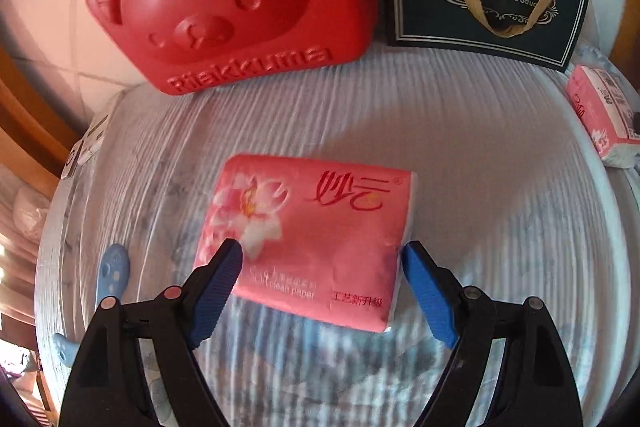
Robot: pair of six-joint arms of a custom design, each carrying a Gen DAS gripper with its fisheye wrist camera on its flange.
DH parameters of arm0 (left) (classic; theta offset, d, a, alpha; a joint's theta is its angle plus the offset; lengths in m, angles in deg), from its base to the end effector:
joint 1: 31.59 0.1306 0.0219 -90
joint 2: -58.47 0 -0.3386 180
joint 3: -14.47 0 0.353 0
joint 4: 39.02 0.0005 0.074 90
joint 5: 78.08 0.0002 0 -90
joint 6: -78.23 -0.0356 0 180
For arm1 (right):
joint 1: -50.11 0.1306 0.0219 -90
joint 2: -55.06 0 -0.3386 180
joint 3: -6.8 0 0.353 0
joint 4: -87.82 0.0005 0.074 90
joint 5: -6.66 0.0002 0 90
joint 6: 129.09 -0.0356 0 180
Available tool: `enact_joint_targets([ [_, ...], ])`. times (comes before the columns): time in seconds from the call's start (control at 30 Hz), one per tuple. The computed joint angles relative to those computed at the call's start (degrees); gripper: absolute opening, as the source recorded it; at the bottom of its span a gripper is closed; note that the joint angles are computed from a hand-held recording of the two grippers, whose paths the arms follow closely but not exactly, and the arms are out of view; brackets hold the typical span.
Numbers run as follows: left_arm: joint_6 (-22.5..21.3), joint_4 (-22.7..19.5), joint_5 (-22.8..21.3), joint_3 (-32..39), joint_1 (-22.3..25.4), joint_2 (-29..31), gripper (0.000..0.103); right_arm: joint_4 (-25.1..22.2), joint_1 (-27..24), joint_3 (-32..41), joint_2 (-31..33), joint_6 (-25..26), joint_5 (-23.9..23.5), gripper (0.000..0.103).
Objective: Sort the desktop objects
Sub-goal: 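Grasp a pink tissue pack with the left tool while the right tool grasps another, then carry both pink tissue packs into the blue crate and release them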
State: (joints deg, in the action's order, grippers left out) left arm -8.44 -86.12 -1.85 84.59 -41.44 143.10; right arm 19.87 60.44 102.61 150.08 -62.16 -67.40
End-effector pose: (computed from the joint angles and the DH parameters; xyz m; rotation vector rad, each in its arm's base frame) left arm 0.3791 -0.0577 0.2837 0.0689 2.6138 0.2376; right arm 0.4409 0.0699 0.3729 0.3720 2.6502 -0.2035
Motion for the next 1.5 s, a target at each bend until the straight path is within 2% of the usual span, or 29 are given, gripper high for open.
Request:
enact_joint_targets([
  [0.07, -1.35, -0.11, -2.47, -2.66, 1.95, -2.15, 0.086, -0.03, -1.05, 1.09, 3.29, 0.09, -0.42, 0.103],
  [0.17, -2.42, -2.21, -5.8, -5.04, 6.33, -2.91, 0.086, -1.41, -1.74, 2.22, 6.44, 0.27, 2.14, 0.103],
  [0.2, -2.35, -3.32, -6.08, -5.56, 8.64, -3.09, 0.086, -1.36, -2.42, 2.15, 6.89, 0.43, 0.97, 0.103],
  [0.23, -2.26, -4.14, -4.99, -5.79, 10.53, -3.63, 0.086, -1.23, -2.92, 2.21, 7.19, 0.42, -0.26, 0.103],
  [0.3, -1.75, -6.21, 0.24, -5.3, 14.35, -5.93, 0.086, -0.7, -3.75, 1.5, 7.04, 1.09, -2.17, 0.103],
  [0.37, 0.13, -7.75, 5.63, -3.52, 16.21, -8.14, 0.086, -0.22, -4.38, 0.71, 6.44, 1.45, -3.91, 0.103],
  [0.43, 3.01, -8.98, 9.91, -0.89, 16.78, -7.72, 0.086, 0.57, -5.03, -0.17, 5.42, 1.44, -6.68, 0.103],
  [0.47, 5.27, -10.23, 13.06, 1.62, 16.94, -5.92, 0.087, 0.59, -5.2, -0.33, 5.02, 1.55, -7.41, 0.103],
  [0.53, 9.03, -11.75, 15.35, 5.31, 16.03, -1.67, 0.087, 0.18, -5.51, 0.25, 5.06, 2.12, -8.24, 0.103],
  [0.63, 13.25, -15.55, 12.83, 11.93, 13.51, 7.3, 0.087, -1.62, -5.99, 2.07, 5.77, 2.25, -9.2, 0.103],
  [0.67, 14.05, -16.92, 13.17, 14.02, 12.89, 10.19, 0.088, -2.32, -5.85, 3.05, 6.47, 2.05, -9.28, 0.103],
  [0.7, 14.84, -17.05, 14.48, 14.77, 12.55, 11.09, 0.091, -3.17, -5.95, 4.33, 7.36, 2.08, -9.13, 0.103],
  [0.77, 16.22, -19.1, 13.54, 17.36, 11.63, 13.93, 0.094, -5.2, -6.06, 6.7, 9.37, 2.43, -8.42, 0.103],
  [0.9, 15.31, -22.48, 9.56, 20.9, 9.51, 19.39, 0.092, -7.42, -6.32, 9.8, 12.8, 2.21, -7.87, 0.103],
  [0.93, 14.66, -21.63, 9.08, 20.26, 9.16, 18.99, 0.092, -6.98, -6.44, 9.68, 12.71, 2.04, -7.94, 0.098],
  [0.97, 13.97, -19.73, 8.42, 18.47, 8.64, 17.13, 0.091, -5.77, -6.2, 8.6, 11.44, 1.4, -6.98, 0.086],
  [1.0, 13.82, -18.87, 8.37, 17.25, 8.39, 15.67, 0.091, -5.25, -5.94, 7.85, 10.4, 0.99, -6.46, 0.081],
  [1.13, 13.11, -17.47, 8.88, 12.74, 6.97, 7.91, 0.091, -3.76, -4.0, 4.65, 4.16, 0.45, -4.93, 0.08],
  [1.27, 12.47, -18.22, 8.97, 9.79, 4.33, -1.77, 0.091, -3.19, -0.16, 2.15, -5.14, -2.0, -3.72, 0.08],
  [1.37, 11.58, -19.33, 8.81, 11.12, 1.36, -7.04, 0.091, -5.24, 4.24, 3.87, -10.79, -4.65, 0.24, 0.08],
  [1.5, 11.5, -20.86, 6.14, 14.04, -5.06, -15.25, 0.091, -11.82, 12.05, 10.64, -16.65, -8.48, 9.31, 0.081],
])
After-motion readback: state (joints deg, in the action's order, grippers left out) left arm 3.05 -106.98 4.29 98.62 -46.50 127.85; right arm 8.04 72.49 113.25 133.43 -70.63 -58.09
